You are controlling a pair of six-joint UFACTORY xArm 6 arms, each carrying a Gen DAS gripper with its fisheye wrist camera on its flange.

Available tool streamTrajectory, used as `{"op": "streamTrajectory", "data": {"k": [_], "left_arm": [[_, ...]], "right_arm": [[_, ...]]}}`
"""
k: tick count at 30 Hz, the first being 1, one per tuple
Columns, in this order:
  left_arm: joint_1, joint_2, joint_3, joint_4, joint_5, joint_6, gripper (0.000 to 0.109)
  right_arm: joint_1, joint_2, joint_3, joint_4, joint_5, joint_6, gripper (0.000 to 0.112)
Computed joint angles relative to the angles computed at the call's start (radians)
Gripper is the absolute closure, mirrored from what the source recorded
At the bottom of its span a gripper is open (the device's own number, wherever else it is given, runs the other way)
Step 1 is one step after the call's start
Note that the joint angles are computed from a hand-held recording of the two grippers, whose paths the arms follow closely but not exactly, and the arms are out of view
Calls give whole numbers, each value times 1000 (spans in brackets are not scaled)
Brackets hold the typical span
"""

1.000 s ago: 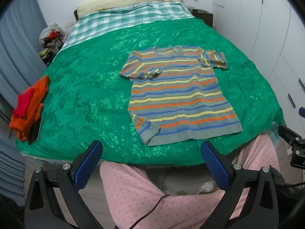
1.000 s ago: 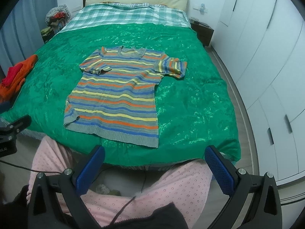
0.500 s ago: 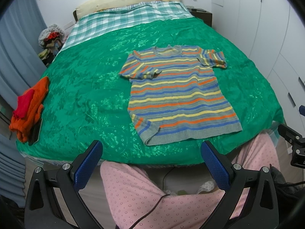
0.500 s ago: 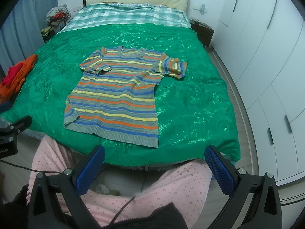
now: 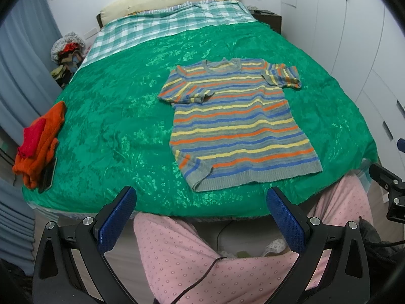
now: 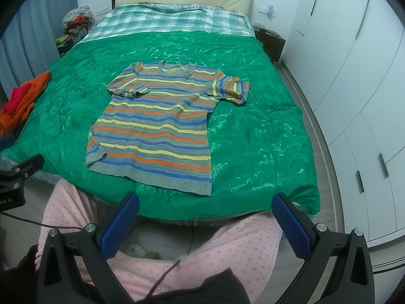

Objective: Fold small clothes

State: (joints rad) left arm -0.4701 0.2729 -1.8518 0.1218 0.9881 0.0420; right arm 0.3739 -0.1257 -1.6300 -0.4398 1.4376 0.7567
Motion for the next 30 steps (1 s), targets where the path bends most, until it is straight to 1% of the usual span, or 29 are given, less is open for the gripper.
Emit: {"op": "streamTrajectory", "data": {"k": [4, 10, 16, 17, 18, 19, 20, 22, 23, 24, 25, 26, 27, 28, 29, 30], "left_arm": [[6, 12, -13, -10, 26, -7, 6], [0, -9, 17, -1, -4, -6, 6], [5, 3, 14, -24, -3, 9, 6], [9, 4, 22, -29, -19, 15, 6], [17, 1, 47, -32, -61, 27, 6], [33, 8, 75, -24, -113, 37, 6], [45, 22, 76, -25, -123, 43, 6], [101, 81, 65, -76, -134, 77, 6], [117, 97, 64, -93, -134, 84, 6], [140, 126, 49, -140, -118, 109, 7], [165, 175, 1, -228, -65, 161, 7], [175, 204, -35, -274, -28, 183, 7], [182, 247, -84, -342, 12, 207, 7], [176, 269, -103, -383, 9, 228, 7], [162, 286, -108, -395, -22, 245, 7], [148, 303, -120, -382, -39, 249, 7]], "right_arm": [[-4, -5, 10, 5, -7, 2, 10], [-4, -9, 19, 5, -14, 0, 10], [-4, -11, 26, 11, -25, -1, 10], [-7, -17, 35, 18, -41, -7, 10], [-17, -30, 59, 27, -76, -18, 10], [-31, -50, 91, 37, -119, -32, 10], [-56, -76, 141, 59, -182, -57, 10], [-140, -119, 242, 180, -278, -106, 10], [-197, -150, 318, 269, -349, -130, 10], [-241, -163, 367, 332, -377, -150, 10], [-278, -157, 386, 389, -367, -180, 10], [-308, -149, 400, 438, -362, -211, 10], [-355, -144, 432, 529, -385, -270, 10], [-379, -141, 452, 581, -408, -300, 10], [-406, -131, 472, 652, -433, -339, 10], [-432, -102, 484, 752, -459, -405, 10]]}}
